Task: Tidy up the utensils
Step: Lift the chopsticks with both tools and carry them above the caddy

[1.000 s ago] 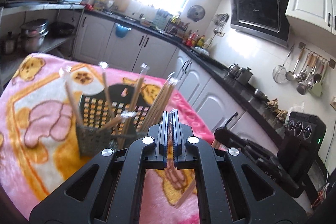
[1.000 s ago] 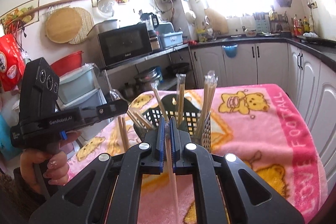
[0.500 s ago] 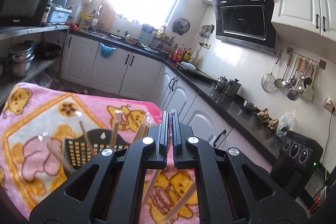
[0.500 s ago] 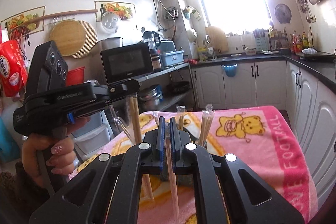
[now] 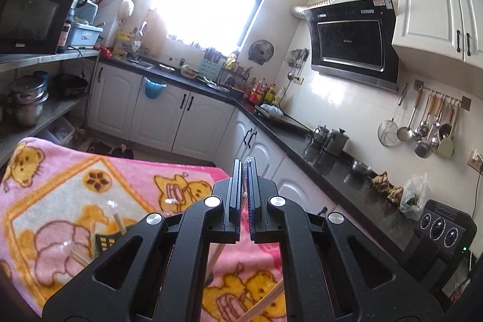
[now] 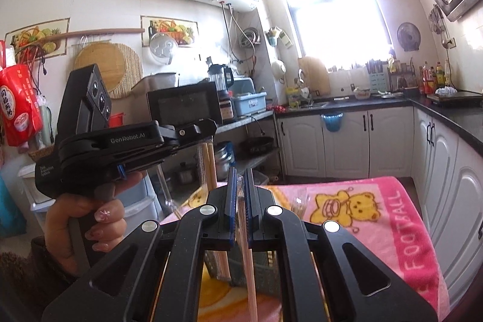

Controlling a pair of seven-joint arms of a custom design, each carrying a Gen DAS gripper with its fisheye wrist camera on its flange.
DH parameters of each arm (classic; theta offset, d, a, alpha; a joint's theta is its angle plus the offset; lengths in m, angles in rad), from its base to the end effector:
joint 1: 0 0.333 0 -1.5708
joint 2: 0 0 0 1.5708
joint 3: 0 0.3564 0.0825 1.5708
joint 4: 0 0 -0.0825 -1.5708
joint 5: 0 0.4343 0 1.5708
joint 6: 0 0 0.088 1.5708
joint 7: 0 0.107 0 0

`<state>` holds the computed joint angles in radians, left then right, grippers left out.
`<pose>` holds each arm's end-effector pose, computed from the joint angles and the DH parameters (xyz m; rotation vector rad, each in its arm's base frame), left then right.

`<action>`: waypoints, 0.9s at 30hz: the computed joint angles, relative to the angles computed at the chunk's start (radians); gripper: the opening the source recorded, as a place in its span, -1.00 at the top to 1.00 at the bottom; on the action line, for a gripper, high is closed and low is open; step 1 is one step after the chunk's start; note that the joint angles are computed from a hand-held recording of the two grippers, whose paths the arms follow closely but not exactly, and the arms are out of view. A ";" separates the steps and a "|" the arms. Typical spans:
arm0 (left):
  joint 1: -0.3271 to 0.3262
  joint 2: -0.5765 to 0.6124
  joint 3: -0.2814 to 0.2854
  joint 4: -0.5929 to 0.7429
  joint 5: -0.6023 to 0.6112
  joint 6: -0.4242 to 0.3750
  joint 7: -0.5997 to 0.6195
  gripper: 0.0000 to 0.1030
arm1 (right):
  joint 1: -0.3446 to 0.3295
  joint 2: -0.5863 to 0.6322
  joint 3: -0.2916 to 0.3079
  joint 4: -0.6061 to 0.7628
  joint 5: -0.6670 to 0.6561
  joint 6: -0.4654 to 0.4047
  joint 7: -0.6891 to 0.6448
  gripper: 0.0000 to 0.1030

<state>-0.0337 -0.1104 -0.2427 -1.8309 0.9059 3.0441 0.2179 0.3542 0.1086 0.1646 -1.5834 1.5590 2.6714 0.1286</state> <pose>0.5645 -0.2335 0.7393 -1.6118 1.2980 -1.4795 0.6223 0.3127 0.6922 -1.5611 0.6293 -0.2934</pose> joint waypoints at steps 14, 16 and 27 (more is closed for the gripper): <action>0.010 0.036 0.025 0.076 0.128 -0.048 -0.107 0.97 | -0.002 0.103 0.035 0.180 0.043 0.044 -0.034 0.90; 0.006 0.041 0.033 0.082 0.136 -0.053 -0.118 0.97 | -0.005 0.125 0.046 0.211 0.050 0.058 -0.040 0.90; 0.010 0.065 0.063 0.106 0.355 -0.042 -0.337 0.97 | -0.017 0.261 0.114 0.365 -0.046 0.112 0.034 0.90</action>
